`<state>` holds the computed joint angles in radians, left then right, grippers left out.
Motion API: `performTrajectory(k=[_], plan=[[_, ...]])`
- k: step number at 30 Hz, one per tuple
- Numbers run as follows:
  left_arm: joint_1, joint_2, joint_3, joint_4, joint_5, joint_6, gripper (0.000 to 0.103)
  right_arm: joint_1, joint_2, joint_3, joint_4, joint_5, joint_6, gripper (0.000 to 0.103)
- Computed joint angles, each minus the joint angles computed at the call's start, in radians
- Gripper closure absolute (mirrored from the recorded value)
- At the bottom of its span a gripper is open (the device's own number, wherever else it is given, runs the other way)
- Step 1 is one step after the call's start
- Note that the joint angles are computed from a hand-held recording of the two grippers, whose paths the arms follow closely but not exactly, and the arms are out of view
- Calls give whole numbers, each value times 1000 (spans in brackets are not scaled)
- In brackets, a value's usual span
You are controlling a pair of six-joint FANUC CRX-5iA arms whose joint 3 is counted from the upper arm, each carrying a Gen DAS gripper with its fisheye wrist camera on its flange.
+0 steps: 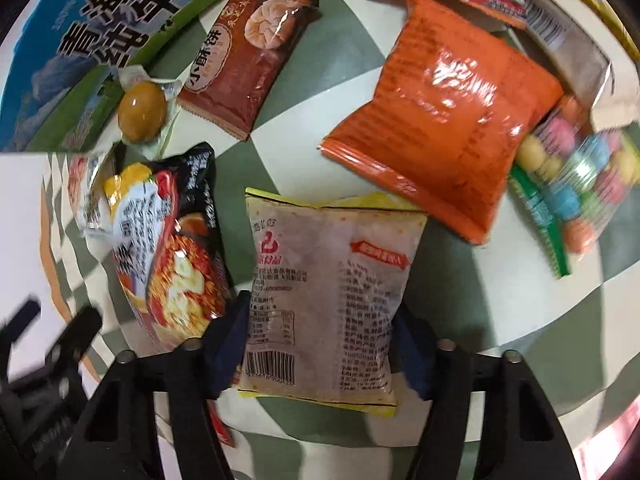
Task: Organize snacks
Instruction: 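Grasp the Cheese Buldak bag with left tool while right tool grasps the pale bread bag, then carry both bags into the cardboard box and open both tools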
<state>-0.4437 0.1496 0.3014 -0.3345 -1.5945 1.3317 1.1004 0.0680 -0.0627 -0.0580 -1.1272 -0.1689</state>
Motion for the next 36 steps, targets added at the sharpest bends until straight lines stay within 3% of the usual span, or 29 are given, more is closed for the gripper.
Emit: performTrajectory(k=[6,10,12,20,24,28,36], plan=[[-25,106,34,84,-65,-80,0,1,0,15,-41,-109,140,40],[-41,172,51,74,-107,-98,2,3,1,11,-50,-107,165,40],[-17,178,43,106,-99,-55,19,7,-3,1,-48,-90,152,40],[164,122,-63,282,-56,266,19,37,-52,-64,-35,-63,88,40],[163,109,-109,289,-20,197,15,49,-40,-61,-31,-58,60,38],[172,132,-114,284,5,141,13,28,-20,-50,-40,-35,64,25],[200,97,-165,298,42,111,14,40,38,11,-33,-84,37,23]])
